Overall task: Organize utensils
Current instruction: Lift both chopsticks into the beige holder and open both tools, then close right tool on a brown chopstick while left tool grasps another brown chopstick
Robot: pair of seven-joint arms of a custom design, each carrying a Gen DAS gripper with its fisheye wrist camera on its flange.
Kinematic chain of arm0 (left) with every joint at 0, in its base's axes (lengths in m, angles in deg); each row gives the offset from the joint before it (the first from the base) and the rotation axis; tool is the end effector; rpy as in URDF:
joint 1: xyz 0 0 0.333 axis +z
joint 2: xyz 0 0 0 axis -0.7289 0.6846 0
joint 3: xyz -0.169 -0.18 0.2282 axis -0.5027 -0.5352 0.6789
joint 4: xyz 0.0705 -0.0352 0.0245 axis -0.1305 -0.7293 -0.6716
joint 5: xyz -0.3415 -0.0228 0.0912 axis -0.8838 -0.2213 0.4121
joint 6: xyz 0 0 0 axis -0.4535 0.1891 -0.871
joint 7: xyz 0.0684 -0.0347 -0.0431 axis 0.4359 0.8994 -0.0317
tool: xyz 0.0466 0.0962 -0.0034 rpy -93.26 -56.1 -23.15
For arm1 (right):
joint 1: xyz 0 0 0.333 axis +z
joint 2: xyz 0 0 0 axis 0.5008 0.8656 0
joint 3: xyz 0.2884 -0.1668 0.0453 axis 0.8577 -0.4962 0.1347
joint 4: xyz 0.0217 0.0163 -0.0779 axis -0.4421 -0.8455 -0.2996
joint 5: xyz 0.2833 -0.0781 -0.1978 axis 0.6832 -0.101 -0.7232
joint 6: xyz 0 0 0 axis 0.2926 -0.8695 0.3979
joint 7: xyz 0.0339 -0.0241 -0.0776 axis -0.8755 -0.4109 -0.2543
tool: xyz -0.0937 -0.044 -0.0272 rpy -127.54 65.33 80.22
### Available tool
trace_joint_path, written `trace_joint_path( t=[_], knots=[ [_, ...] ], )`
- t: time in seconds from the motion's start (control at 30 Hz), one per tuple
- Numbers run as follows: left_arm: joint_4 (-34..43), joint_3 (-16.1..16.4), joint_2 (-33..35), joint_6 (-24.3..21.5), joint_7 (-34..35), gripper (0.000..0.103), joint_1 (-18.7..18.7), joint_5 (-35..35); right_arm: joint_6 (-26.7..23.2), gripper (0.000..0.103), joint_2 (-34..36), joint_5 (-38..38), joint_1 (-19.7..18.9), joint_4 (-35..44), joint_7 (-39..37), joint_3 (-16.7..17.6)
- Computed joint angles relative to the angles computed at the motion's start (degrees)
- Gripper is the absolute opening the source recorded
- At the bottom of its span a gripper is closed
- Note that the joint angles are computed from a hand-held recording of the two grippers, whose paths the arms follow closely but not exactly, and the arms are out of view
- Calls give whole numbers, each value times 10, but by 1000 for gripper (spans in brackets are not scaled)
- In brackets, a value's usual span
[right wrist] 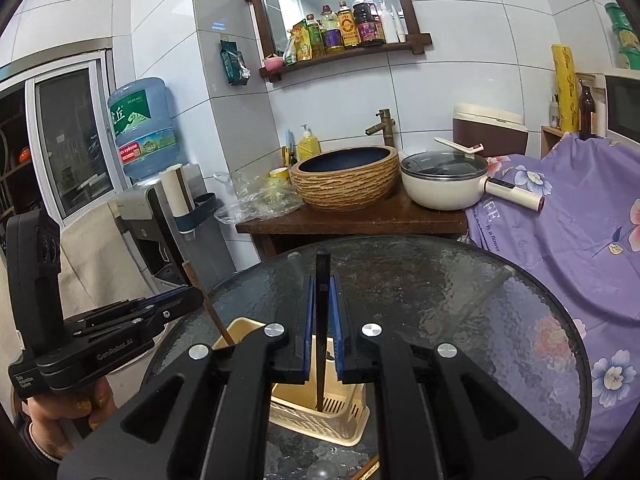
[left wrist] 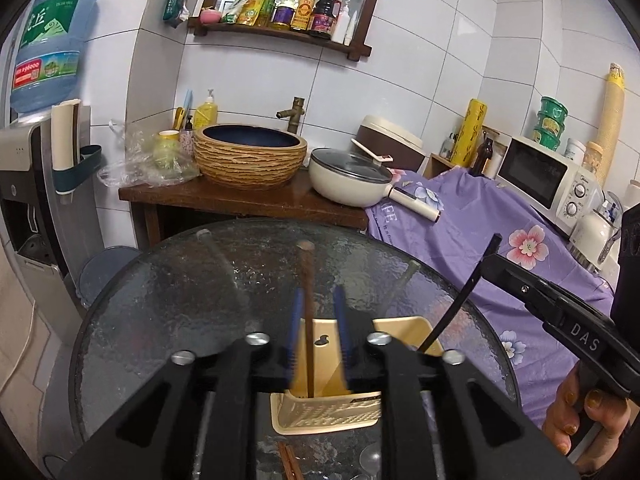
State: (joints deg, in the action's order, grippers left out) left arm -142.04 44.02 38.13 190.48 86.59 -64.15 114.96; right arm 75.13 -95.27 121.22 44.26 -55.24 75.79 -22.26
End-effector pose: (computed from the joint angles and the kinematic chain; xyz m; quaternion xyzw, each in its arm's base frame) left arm 0.3952 -0.3395 0.6619 -0.6979 0.5053 -0.3942 0.3197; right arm 0.4903 0.0713 0.6824 -0.7342 0.4116 -0.1449 0.5201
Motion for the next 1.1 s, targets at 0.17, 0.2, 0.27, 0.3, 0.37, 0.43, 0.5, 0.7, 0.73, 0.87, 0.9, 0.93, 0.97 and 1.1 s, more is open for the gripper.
trace_joint_path(
  t=[0.17, 0.2, 0.27, 0.3, 0.37, 0.43, 0.5, 0.7, 0.73, 0.87, 0.9, 0.93, 0.97, 1.1],
  knots=[
    [-13, -10, -9, -7, -23, 57, -3, 22, 28, 51, -11, 13, -1, -25, -7, 0],
    [-15, -11, -9, -8, -24, 62, -4, 23, 32, 51, -12, 11, -1, -28, -7, -1],
    [-23, -14, -16, -10, -37, 77, -5, 28, 36, 58, -19, 20, -1, -39, -11, -7],
    [-28, -16, -20, -10, -45, 78, -5, 32, 39, 61, -22, 25, 0, -45, -14, -9],
    [-42, -23, -31, -14, -62, 87, -6, 44, 38, 66, -34, 34, -1, -61, -22, -17],
    [-51, -32, -38, -30, -74, 93, -6, 49, 47, 68, -48, 22, -4, -84, -26, -16],
    [-68, -38, -49, -38, -80, 96, -11, 47, 61, 71, -61, -2, -7, -109, -24, -14],
    [-117, -51, -55, -79, -78, 96, -26, 2, 78, 74, -76, -96, -15, -189, -1, -17],
    [-126, -49, -53, -80, -71, 96, -31, -13, 83, 74, -74, -125, -22, -206, 13, -11],
    [-162, -39, -49, -67, -66, 93, -40, -49, 107, 74, -71, -185, -23, -251, 37, -8],
    [-169, -38, -48, -65, -65, 93, -42, -54, 118, 74, -72, -199, -22, -263, 42, -6],
    [-175, -37, -46, -63, -63, 90, -43, -61, 123, 74, -71, -207, -18, -268, 44, -8],
    [-180, -36, -45, -60, -60, 86, -45, -67, 125, 74, -69, -218, -16, -274, 48, -10],
    [-190, -31, -36, -47, -40, 79, -51, -86, 131, 74, -66, -252, -10, -290, 74, -10]
  ],
)
